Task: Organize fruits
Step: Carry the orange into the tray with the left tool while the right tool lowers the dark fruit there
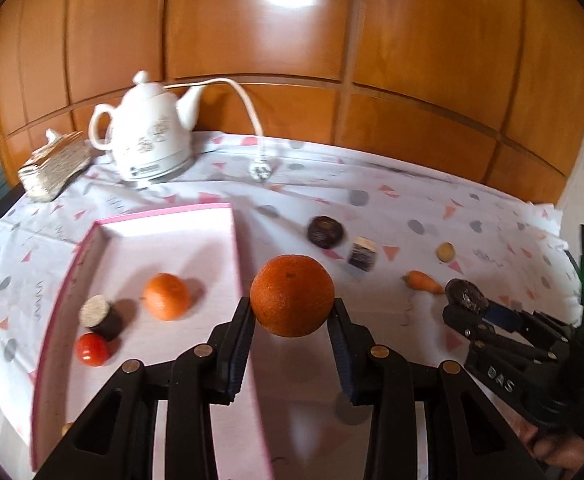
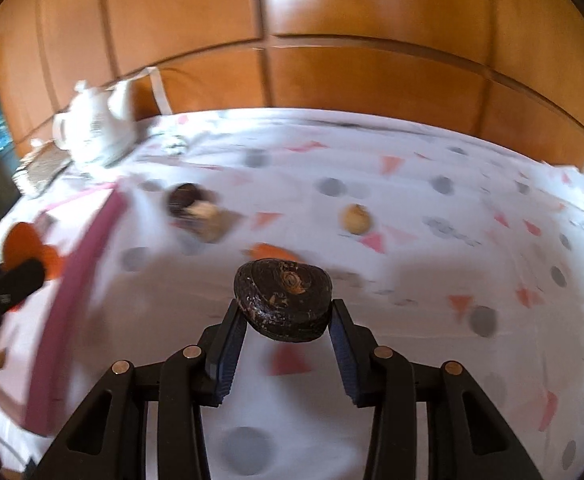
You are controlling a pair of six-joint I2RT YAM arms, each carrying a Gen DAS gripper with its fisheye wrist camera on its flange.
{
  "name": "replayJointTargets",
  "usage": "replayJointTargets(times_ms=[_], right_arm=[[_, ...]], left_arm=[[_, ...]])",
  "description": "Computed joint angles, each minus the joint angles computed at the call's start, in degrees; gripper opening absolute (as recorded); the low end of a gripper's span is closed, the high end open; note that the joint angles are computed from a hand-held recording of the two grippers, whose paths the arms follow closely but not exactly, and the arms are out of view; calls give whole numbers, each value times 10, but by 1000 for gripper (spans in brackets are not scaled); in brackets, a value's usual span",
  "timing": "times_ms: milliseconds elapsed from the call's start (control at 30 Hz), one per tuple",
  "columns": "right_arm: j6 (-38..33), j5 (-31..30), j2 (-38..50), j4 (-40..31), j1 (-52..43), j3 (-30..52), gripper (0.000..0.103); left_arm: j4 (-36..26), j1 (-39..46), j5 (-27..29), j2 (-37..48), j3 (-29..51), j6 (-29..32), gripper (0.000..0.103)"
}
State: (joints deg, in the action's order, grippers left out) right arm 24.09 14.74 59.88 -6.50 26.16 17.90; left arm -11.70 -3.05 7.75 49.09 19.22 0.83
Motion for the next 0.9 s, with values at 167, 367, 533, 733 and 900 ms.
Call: replayJointTargets(times_ms=[167,367,533,733,900], right_arm=[[20,-32,39,3,71,44,43],[18,-64,97,20,142,92,43],[21,-83,156,38,194,140,43],[14,-113,228,52,231,200,44],[30,-103,259,56,256,219,48]], left_arm=[[-7,110,54,9,5,41,38],[4,253,111,59,17,92,38],[18,328,124,104,29,115,38],[36,373,134,115,31,117,46],[31,387,150,91,29,116,57]])
